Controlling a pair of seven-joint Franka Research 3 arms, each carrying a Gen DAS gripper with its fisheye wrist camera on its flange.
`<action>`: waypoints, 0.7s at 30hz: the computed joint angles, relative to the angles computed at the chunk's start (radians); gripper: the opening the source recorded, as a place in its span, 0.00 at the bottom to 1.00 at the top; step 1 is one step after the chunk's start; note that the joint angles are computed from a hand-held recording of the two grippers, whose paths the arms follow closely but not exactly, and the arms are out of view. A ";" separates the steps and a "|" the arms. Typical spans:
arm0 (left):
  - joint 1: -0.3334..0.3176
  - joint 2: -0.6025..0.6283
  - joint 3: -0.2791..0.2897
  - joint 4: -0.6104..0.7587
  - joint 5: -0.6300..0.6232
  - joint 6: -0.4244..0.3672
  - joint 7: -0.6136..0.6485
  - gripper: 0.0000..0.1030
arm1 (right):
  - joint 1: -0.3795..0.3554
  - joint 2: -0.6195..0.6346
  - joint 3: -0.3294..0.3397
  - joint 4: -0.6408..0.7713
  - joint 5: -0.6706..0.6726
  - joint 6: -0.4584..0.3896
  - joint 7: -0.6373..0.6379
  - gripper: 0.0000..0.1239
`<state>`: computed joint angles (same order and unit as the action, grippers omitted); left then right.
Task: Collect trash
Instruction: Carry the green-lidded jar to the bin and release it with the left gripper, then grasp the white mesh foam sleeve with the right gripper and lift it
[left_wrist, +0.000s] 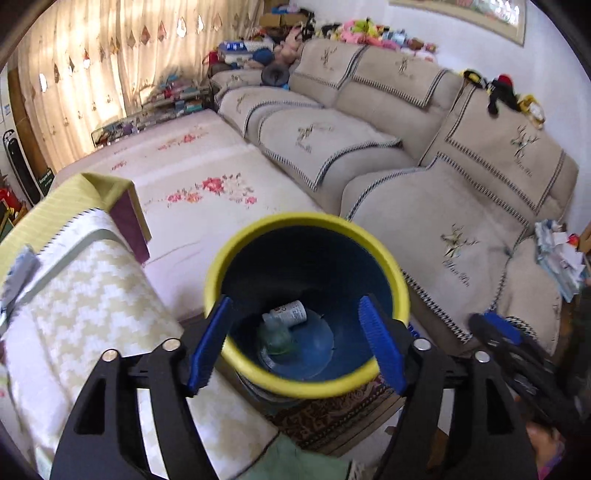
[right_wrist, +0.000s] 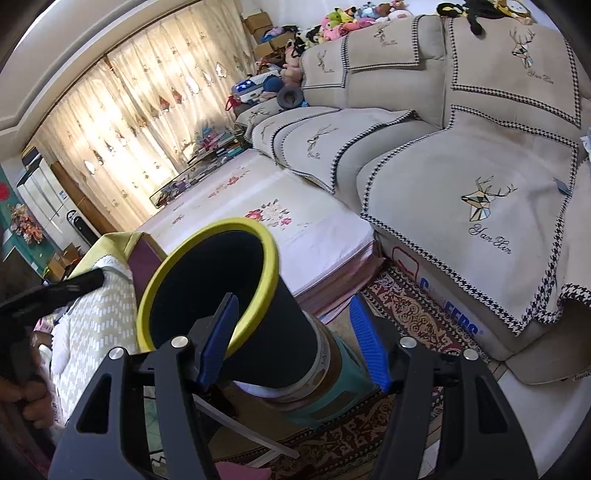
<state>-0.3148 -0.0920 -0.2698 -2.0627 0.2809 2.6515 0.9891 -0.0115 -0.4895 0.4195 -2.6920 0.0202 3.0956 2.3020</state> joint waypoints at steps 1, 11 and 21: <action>-0.001 -0.062 0.007 -0.046 -0.017 0.010 0.014 0.74 | 0.008 0.006 0.001 0.006 -0.001 0.000 -0.003 0.48; 0.073 -0.611 0.059 -0.401 -0.005 -0.040 -0.037 0.87 | 0.086 0.098 0.027 0.108 -0.045 -0.023 -0.030 0.49; 0.195 -1.092 0.136 -0.640 0.044 -0.227 -0.057 0.89 | 0.226 0.268 0.047 0.308 -0.180 -0.076 -0.037 0.49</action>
<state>-0.1195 -1.1836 -0.1342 -2.7027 0.3254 2.4249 0.9322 0.2146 -0.2211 0.4662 -2.3840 -0.1602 3.0198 2.2654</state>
